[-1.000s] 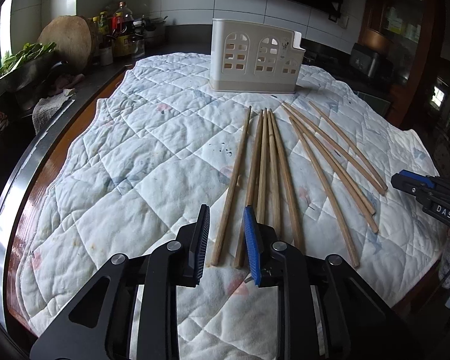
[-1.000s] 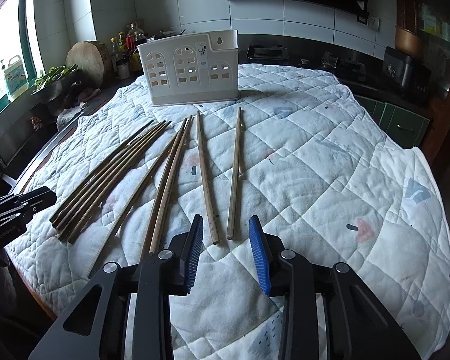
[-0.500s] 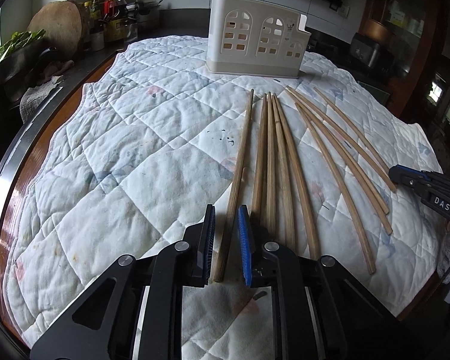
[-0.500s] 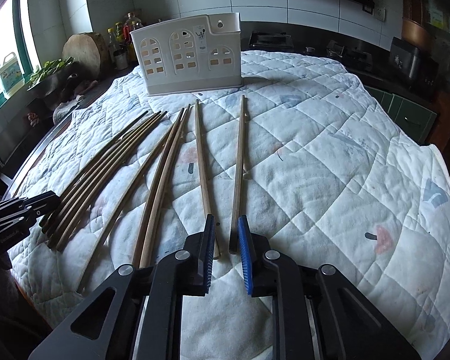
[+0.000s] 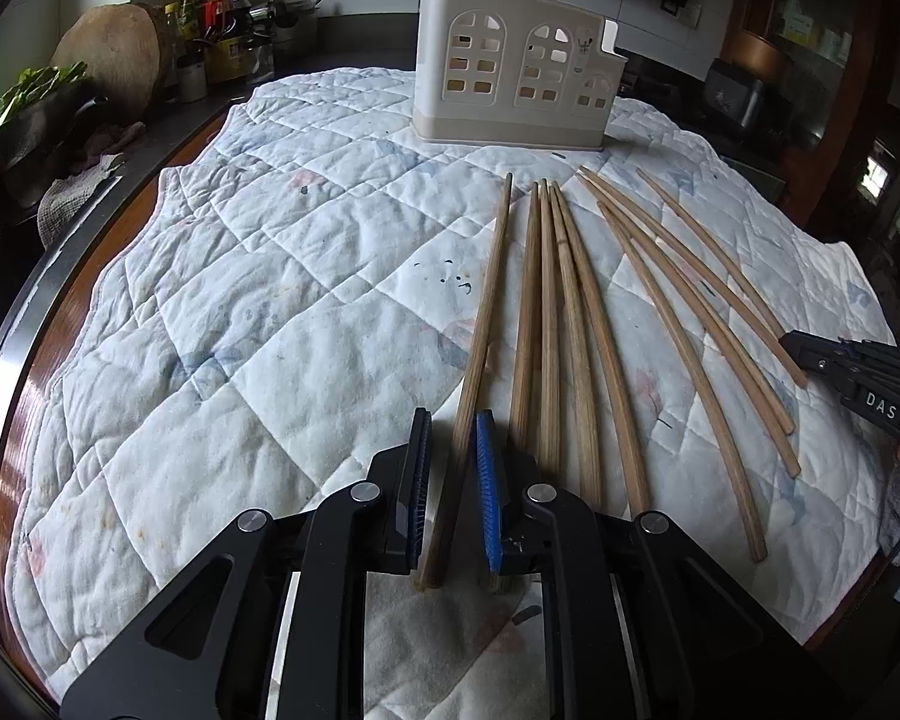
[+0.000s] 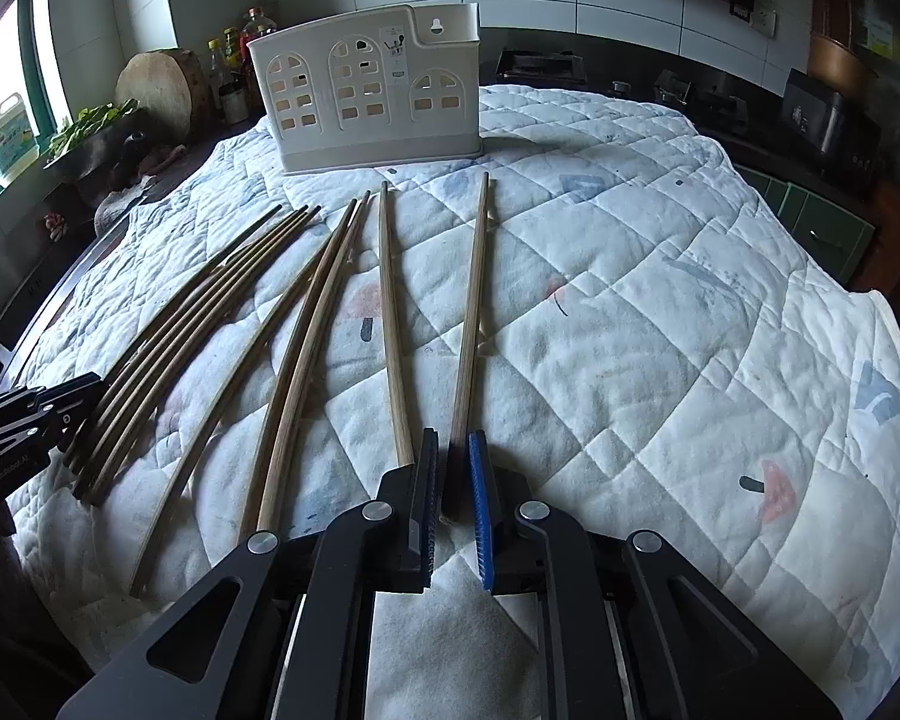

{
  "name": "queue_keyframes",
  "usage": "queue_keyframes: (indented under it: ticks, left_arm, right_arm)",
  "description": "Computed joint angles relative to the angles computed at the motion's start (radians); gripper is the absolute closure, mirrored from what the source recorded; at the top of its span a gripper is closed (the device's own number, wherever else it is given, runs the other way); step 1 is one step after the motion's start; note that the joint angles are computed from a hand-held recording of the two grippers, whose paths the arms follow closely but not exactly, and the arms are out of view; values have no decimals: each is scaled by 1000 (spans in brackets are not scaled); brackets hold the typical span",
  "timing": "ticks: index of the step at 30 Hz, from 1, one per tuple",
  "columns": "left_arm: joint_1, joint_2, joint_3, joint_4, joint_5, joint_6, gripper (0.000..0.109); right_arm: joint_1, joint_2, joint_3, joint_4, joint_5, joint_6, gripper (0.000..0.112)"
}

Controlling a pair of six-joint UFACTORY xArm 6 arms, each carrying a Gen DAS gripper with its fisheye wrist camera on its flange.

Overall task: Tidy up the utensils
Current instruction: 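Lower the left tool and close it on one chopstick while the right tool grasps another, then lift the chopsticks into the white holder and open both tools while releasing them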

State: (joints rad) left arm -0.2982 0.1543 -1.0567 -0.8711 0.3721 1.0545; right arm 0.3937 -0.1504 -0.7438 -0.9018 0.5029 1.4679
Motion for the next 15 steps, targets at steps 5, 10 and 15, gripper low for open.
queue_keyframes:
  ticks: [5,10,15]
  left_arm:
    - [-8,10,-8,-14,-21,4,98]
    - [10,-1,-17,-46,28,12,103]
    - [24,-25,-22,-87,62,44,103]
  right_arm:
    - [6,10,-10,-17,19,10,104]
    - [12,-16,-2,-49,34,43,105]
    - [37,-84,-5,-106,93,66,105]
